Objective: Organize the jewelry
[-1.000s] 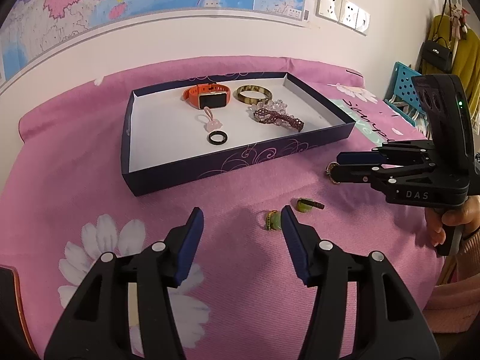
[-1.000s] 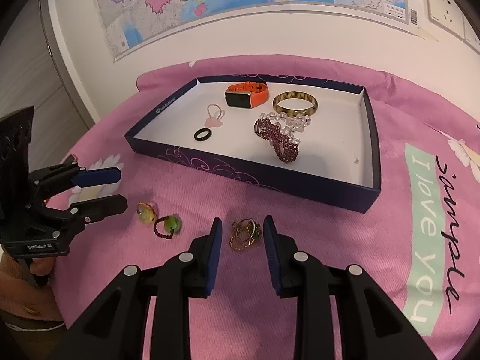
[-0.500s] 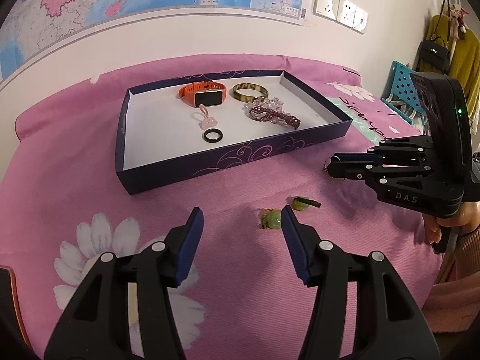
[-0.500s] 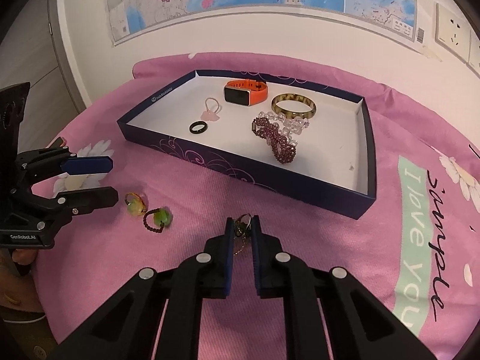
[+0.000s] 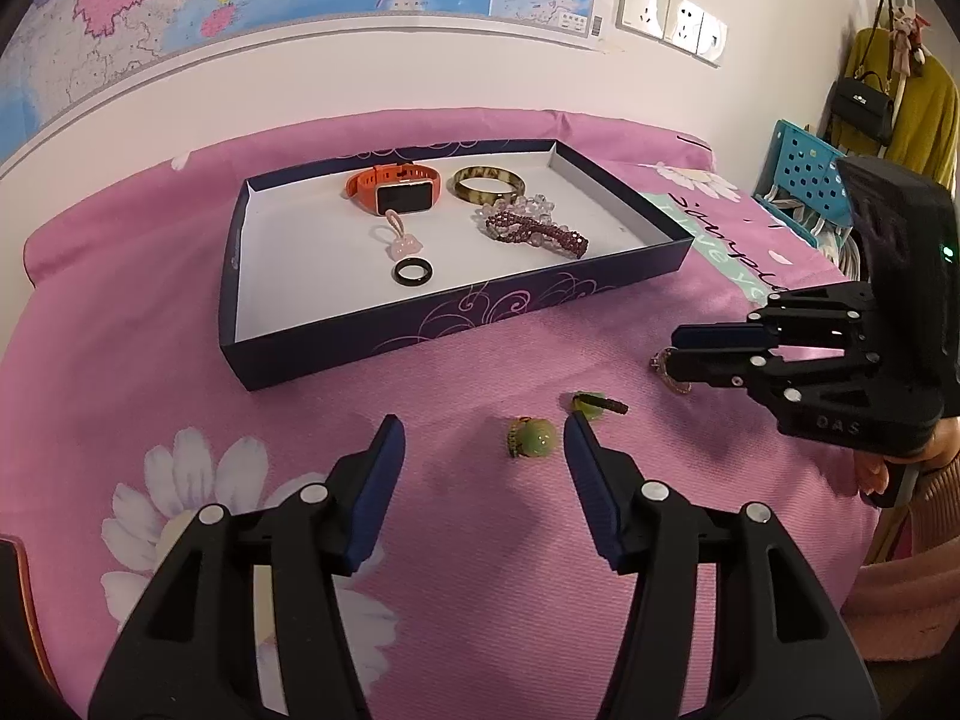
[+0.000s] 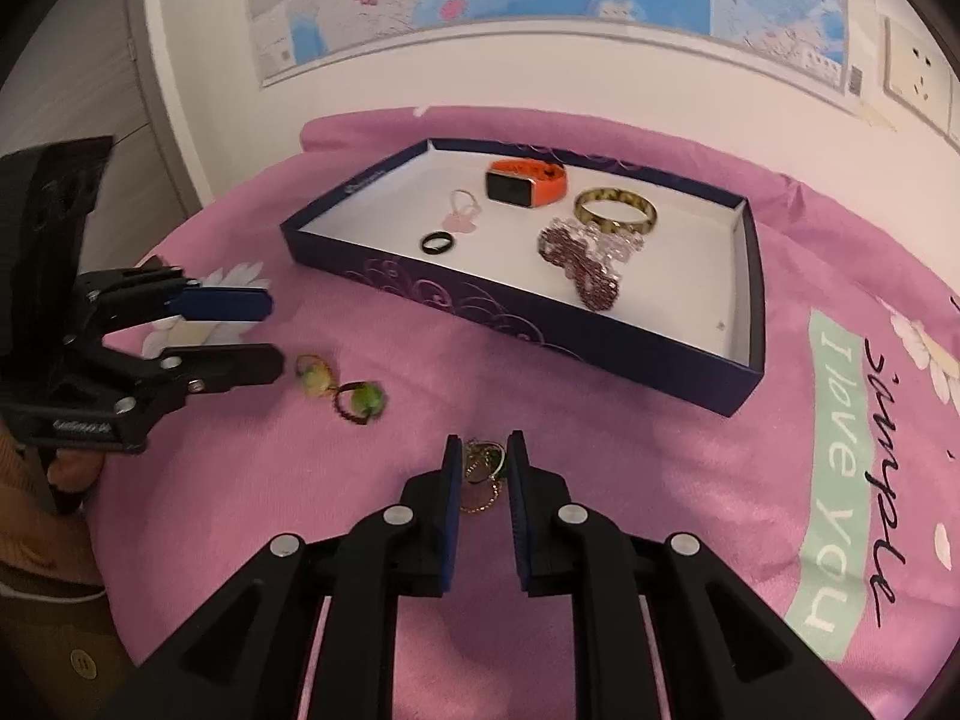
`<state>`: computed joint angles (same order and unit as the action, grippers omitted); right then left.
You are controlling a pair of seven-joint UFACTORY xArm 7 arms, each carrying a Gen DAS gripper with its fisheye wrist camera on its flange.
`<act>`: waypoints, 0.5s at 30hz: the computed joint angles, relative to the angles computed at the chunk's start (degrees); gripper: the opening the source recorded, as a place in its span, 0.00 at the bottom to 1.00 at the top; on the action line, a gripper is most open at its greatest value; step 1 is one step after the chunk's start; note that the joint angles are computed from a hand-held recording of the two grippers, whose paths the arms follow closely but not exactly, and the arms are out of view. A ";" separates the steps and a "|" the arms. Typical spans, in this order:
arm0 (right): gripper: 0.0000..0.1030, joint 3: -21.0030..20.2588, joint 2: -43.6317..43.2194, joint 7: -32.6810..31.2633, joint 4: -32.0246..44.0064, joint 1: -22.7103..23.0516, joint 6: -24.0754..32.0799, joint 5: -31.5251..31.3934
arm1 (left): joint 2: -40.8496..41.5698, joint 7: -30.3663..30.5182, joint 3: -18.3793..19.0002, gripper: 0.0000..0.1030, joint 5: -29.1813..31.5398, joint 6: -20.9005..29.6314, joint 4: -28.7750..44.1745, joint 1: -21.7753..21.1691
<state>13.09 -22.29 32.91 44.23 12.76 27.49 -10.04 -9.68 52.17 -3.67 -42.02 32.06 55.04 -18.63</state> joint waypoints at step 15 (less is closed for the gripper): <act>0.14 0.71 -0.68 -2.89 -0.26 1.67 -1.91 -0.95 | 0.97 -0.61 -0.25 0.54 -0.01 1.05 0.74 0.44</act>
<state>13.80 -22.96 30.01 43.97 14.42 25.58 -11.00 -8.71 51.57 -3.93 -42.03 33.11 55.77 -18.18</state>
